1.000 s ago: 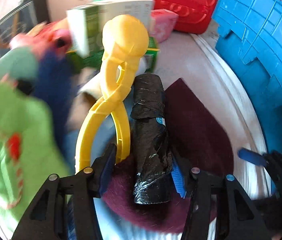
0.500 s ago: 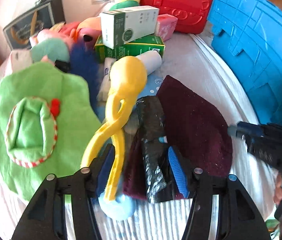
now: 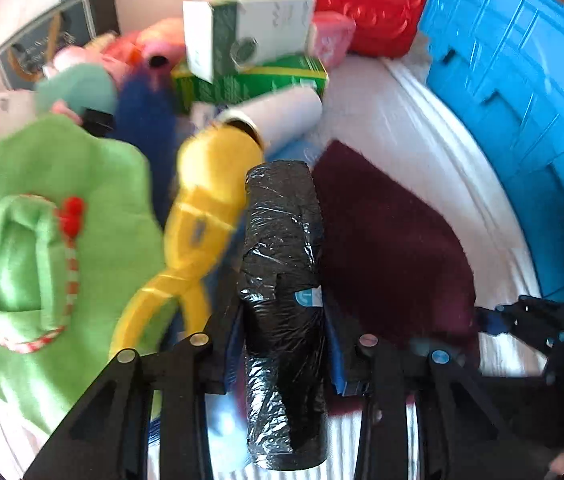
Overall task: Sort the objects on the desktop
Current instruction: 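Lift both held items and carry them over the blue bin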
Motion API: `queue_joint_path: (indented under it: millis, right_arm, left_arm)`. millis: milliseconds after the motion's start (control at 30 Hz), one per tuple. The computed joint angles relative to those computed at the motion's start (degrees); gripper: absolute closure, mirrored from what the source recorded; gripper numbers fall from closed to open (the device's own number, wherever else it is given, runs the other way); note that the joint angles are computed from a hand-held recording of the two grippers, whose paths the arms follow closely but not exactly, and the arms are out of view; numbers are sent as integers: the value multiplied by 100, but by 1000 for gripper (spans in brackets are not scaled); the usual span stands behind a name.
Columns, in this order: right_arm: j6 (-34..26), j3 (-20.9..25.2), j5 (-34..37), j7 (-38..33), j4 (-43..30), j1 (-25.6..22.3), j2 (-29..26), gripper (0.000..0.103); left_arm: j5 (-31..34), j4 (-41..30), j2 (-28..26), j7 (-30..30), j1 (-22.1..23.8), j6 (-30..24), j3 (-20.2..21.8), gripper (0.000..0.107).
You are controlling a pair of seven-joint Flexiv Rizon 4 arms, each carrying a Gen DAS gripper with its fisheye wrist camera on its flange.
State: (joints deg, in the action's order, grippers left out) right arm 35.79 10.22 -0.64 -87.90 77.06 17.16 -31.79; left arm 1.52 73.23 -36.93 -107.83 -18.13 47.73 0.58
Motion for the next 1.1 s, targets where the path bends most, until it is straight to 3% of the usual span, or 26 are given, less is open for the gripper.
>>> queue_joint_path:
  millis: [33,100,333,600,800,967,1100]
  right_arm:
    - [180,-60,-93,47,54,34,50,77]
    - [517,-129,-147,178,119,19,140,82]
    - [1121,-147,-314,260,170,-93,377,84]
    - [2289,-96,-505,219,494,-8,929,84]
    - [3329,-204,-902,429,880,49,1498,84]
    - [3986,-412,-1409,920,1313,36,1953,84]
    - [4441,-725,-2072,1697,1604,-87,2245,84]
  left_arm:
    - [81,94,113,-91,-49,8,79,73]
    - [140,257,248,-158,-41,42,113,73]
    - [321,347,374,-401,-136,104,90,73]
    - [1230,211,867,-1086,-579,725,453,73]
    - [2016,278,1358,-1748,-821,797,571,73]
    - [2333,88,1512,-1891,-819,748,401,73]
    - [2527,-509,1332,-2008,-970,652,287,73]
